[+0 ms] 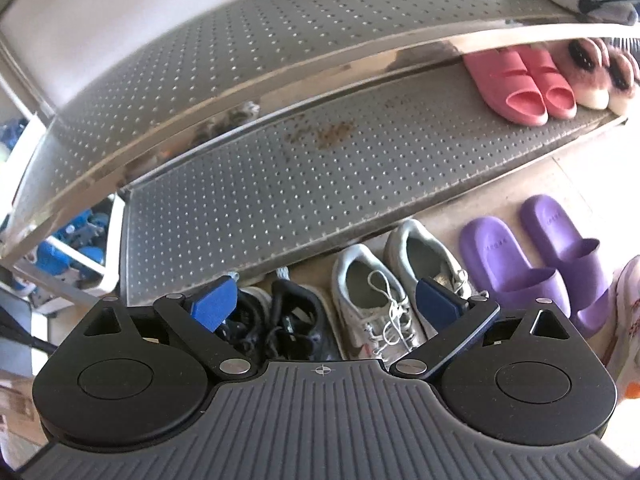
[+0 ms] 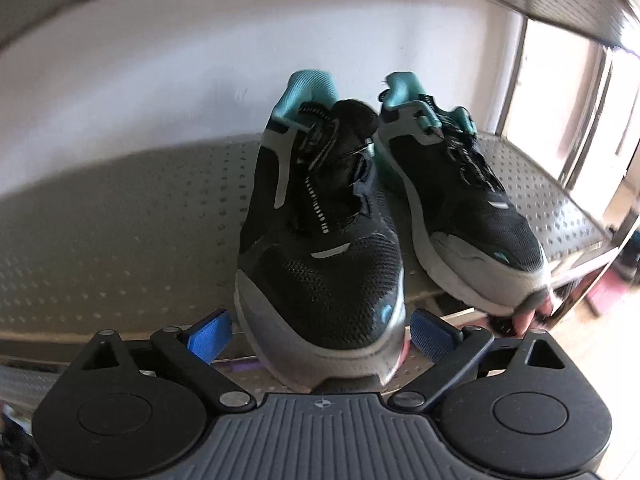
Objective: Organize scattered shoes
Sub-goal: 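Withdraw the right tool from the top shelf and lower it toward the floor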
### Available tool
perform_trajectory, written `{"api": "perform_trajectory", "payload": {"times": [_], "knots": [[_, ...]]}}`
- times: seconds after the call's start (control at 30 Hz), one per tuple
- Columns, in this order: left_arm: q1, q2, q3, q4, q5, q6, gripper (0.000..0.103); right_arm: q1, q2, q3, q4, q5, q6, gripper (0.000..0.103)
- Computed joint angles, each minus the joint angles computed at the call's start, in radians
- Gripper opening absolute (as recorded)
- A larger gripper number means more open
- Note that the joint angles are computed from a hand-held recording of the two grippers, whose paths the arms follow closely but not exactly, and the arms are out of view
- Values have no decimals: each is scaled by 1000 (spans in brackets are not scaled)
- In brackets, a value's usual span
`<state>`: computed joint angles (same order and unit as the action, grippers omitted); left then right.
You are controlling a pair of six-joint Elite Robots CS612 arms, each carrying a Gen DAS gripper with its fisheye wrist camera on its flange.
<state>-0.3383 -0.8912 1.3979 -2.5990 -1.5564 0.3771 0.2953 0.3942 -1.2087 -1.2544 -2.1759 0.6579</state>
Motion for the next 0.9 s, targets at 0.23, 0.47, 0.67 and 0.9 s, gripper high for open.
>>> {"api": "perform_trajectory", "payload": {"times": [0.23,0.47,0.67,0.9], "knots": [[-2,9,-13,26,7,-24,99,-21,-4,-5,20,19,-10,91],[-2,9,-18,52,0,-19,99,-39,8,-45,49,12,-32,90],[-2,7,-20,59,-5,-23,99,-40,11,-54,91,-35,-2,91],[4,5,-22,57,3,-5,99,-19,-1,-68,108,-16,25,97]]}}
